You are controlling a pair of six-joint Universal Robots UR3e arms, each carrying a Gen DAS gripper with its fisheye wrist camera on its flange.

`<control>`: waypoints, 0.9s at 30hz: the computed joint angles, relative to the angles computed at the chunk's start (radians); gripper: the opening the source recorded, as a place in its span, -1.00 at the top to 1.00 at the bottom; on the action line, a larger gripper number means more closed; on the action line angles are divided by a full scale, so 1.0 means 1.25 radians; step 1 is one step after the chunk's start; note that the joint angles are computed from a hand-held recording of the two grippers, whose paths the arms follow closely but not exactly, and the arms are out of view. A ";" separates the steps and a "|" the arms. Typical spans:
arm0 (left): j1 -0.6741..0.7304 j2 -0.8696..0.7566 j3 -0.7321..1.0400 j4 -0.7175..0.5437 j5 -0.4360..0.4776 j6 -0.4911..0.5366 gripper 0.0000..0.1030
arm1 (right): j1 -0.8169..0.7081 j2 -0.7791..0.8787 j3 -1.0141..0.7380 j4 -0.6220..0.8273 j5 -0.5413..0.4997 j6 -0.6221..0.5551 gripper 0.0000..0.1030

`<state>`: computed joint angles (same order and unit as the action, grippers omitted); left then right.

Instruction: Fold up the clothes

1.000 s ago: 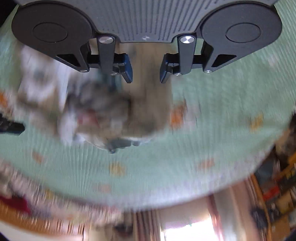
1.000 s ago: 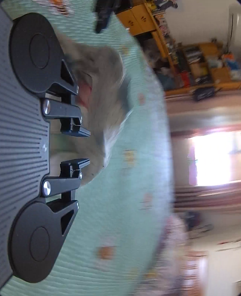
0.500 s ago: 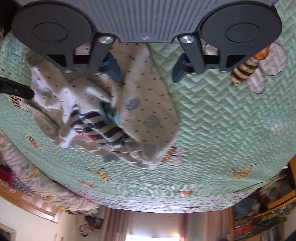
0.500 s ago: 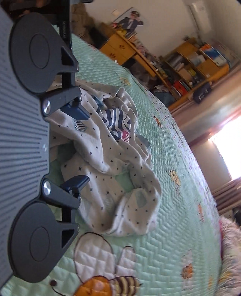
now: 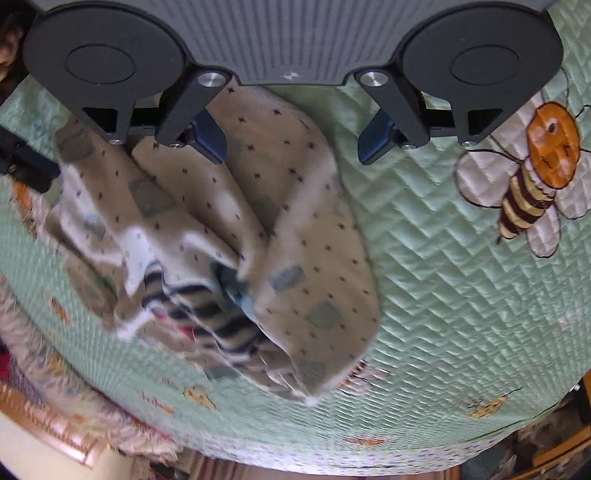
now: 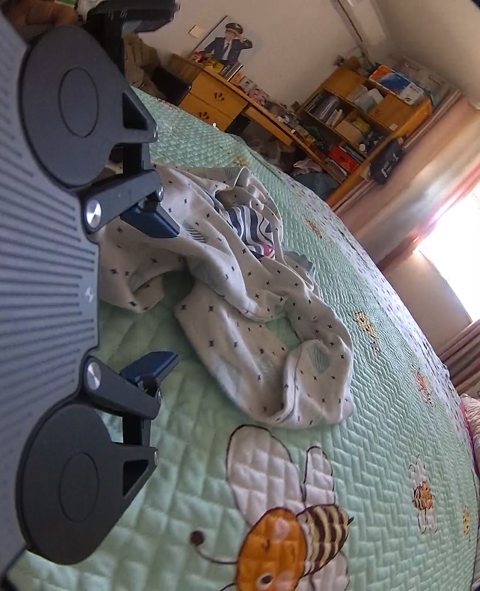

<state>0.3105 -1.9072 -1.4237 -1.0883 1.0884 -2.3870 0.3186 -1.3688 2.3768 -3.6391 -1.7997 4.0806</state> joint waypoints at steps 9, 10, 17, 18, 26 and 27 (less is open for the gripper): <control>-0.042 0.040 -0.082 0.076 0.029 -0.009 -0.56 | 0.078 0.064 -0.012 -0.092 -0.072 0.062 -0.43; -0.049 0.040 -0.088 0.090 0.036 -0.020 -0.56 | 0.084 0.067 -0.019 -0.091 -0.076 0.060 -0.43; -0.063 0.064 -0.138 0.189 0.037 -0.080 0.89 | 0.109 0.081 -0.017 -0.131 -0.109 0.066 -0.43; -0.055 0.065 -0.139 0.195 0.023 -0.083 0.91 | 0.109 0.082 -0.012 -0.139 -0.113 0.070 -0.44; 0.012 0.120 -0.156 0.359 -0.008 -0.120 0.95 | 0.117 0.098 0.039 -0.226 -0.163 0.105 -0.44; 0.020 0.119 -0.144 0.391 -0.001 -0.140 0.95 | 0.118 0.101 0.041 -0.233 -0.167 0.109 -0.44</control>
<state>0.3361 -1.7582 -1.6041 -0.5996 1.0866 -2.5621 0.4667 -1.2420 2.4285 -3.9300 -2.0078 4.2164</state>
